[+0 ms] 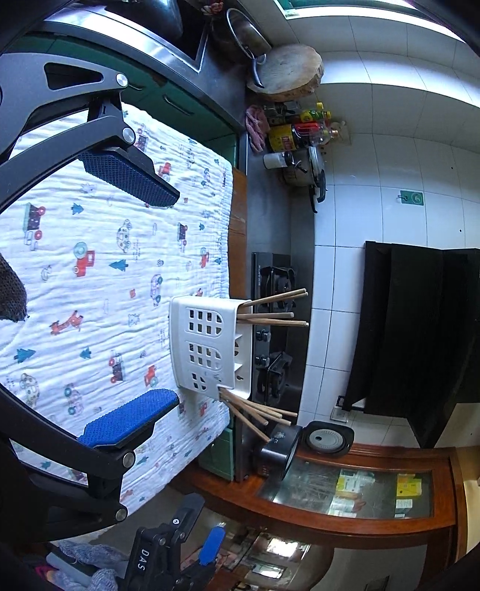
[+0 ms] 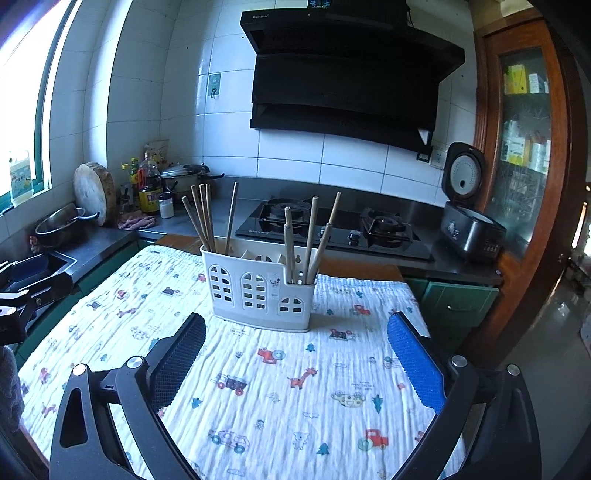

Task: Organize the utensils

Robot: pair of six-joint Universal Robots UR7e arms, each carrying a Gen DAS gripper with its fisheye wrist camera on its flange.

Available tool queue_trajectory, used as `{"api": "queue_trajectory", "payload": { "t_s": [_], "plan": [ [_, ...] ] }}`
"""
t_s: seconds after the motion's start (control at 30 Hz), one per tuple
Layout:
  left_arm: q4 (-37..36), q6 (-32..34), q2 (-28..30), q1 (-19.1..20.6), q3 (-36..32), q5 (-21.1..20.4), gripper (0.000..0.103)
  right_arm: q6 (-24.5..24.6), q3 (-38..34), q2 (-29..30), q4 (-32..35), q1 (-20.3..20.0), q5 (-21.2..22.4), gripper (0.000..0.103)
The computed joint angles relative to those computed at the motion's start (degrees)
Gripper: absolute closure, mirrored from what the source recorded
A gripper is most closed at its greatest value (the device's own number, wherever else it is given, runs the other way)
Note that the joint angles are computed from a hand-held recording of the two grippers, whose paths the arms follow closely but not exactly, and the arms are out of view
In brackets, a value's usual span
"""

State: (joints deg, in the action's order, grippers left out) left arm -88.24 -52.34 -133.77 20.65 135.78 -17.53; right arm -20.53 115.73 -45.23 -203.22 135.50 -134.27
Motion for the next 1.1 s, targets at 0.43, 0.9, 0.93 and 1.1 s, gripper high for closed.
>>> {"api": "queue_trajectory", "payload": {
  "t_s": [0.43,0.9,0.93,1.1],
  "plan": [
    [30.1,-24.6,-2.5,-7.1,-2.7,-2.0,0.005,5.8,5.0,-0.8,-0.8,1.0,0.7,0.007],
    [40.0,-32.9,-3.2,-11.7,-3.3,-4.8,0.005,8.5,7.3,-1.8,-1.1,1.2,-0.1,0.007],
    [40.2,-33.0,-3.3,-11.7,-3.4,-4.9,0.005,8.5,7.3,-1.8,-1.0,1.2,-0.1,0.007],
    [41.7,-34.7,-3.5,-12.1,-3.4,-5.6,0.005,8.3,7.3,-1.5,-1.1,1.6,-0.5,0.007]
  ]
}}
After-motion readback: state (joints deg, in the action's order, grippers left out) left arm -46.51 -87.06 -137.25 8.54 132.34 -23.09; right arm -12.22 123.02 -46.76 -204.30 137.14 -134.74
